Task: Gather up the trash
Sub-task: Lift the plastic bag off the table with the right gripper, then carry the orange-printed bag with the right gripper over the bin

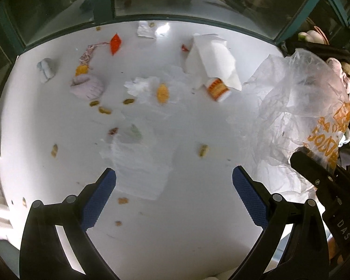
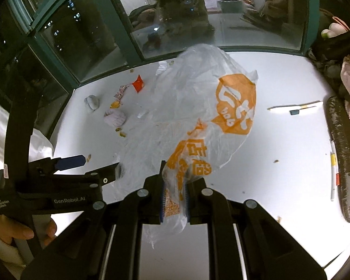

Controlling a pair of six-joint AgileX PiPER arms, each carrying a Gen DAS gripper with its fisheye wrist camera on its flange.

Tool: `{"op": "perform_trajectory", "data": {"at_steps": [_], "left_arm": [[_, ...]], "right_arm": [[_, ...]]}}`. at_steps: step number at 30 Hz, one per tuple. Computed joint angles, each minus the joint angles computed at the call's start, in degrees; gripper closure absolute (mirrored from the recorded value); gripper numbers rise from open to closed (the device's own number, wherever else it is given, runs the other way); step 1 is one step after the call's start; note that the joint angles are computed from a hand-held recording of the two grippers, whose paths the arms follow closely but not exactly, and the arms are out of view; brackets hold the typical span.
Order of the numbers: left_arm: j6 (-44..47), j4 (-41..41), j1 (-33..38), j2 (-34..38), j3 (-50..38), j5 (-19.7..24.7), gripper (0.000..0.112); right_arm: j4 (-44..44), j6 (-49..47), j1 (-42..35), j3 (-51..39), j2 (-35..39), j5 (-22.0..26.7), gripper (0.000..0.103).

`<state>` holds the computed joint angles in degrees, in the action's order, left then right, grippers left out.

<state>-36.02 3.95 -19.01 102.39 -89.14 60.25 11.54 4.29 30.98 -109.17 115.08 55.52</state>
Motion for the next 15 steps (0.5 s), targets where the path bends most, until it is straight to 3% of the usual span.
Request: {"op": "perform_trajectory", "data": {"at_steps": [7, 15], "left_arm": [[-2.3, 2.4, -6.6, 3.2, -6.7, 3.2, 0.015], [2.6, 1.1, -9.7, 4.0, -9.3, 3.6, 0.015]], "right_arm": [[3.0, -5.0, -4.1, 10.0, -7.0, -2.7, 0.09], [-2.2, 3.5, -3.6, 21.1, -15.2, -7.8, 0.09]]}}
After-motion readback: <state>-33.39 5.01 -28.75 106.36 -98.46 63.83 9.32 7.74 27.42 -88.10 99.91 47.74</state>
